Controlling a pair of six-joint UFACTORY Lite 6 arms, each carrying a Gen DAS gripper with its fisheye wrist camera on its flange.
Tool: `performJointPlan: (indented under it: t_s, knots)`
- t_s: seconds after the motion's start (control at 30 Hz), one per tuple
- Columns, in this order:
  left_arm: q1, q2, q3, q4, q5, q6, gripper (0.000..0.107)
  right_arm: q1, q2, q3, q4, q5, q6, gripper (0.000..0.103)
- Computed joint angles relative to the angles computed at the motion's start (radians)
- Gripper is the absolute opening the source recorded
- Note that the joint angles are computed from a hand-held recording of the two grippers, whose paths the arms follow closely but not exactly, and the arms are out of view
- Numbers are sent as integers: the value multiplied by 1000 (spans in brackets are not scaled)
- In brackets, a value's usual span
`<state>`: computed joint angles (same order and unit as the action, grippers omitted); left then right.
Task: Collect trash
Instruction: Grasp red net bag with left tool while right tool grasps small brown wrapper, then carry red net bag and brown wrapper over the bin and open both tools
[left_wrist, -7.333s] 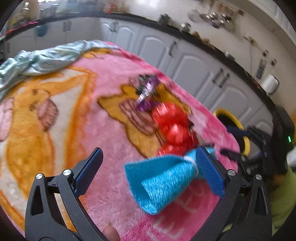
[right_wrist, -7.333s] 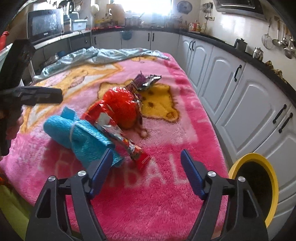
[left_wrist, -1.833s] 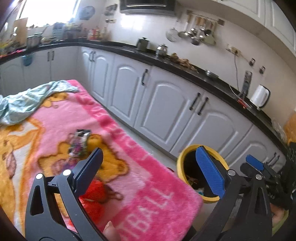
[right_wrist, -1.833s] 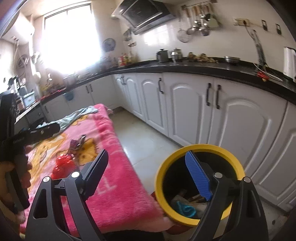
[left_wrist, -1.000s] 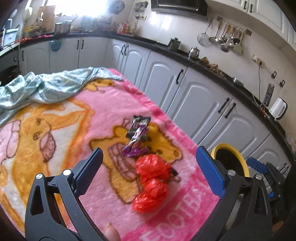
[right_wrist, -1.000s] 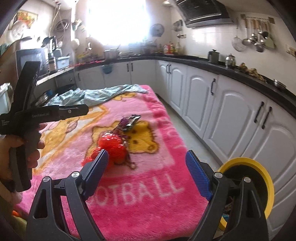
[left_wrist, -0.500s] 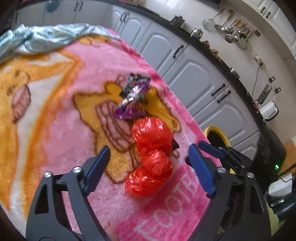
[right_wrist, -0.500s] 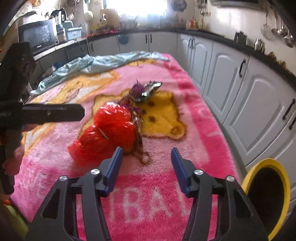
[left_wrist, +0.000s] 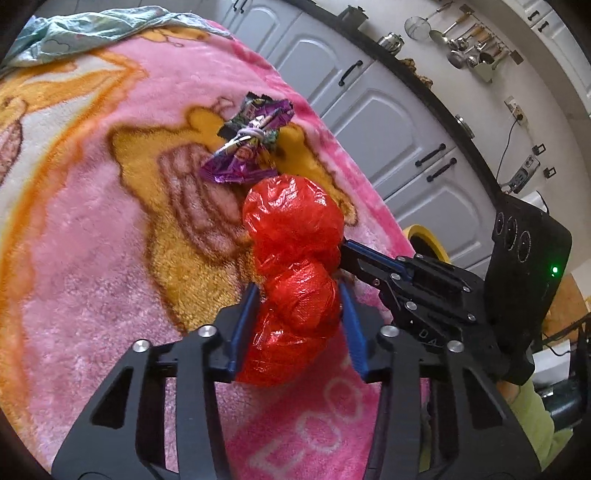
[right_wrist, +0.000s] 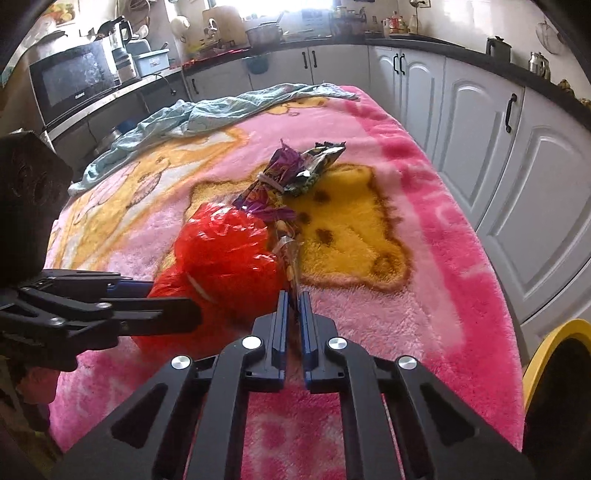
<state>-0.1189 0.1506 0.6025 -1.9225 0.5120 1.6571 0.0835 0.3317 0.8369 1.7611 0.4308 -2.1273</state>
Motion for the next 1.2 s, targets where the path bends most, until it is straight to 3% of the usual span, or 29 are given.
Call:
performJointPlan:
  t_s: [0.17,0.37,0.7,0.9,1.2]
  knots:
    - [-29,-20,-1,9,-30,11,25,-25,-39,-61,42,22,-39,4]
    - [-89,-64,-1,-4,-63,16,23,-90,-146,-159,39,49,-50,4]
    - [-204,-202,-12,-12,-156,-23,23,-274,-408,-289,-164,141,93,4]
    - [-298,-273,5,-15,-230,-60,23,-435,-588,-332,-315,254,206,4]
    - [-459,-293,106,35,-359,-148,23,-696,-712,-322,-437,455,265,4]
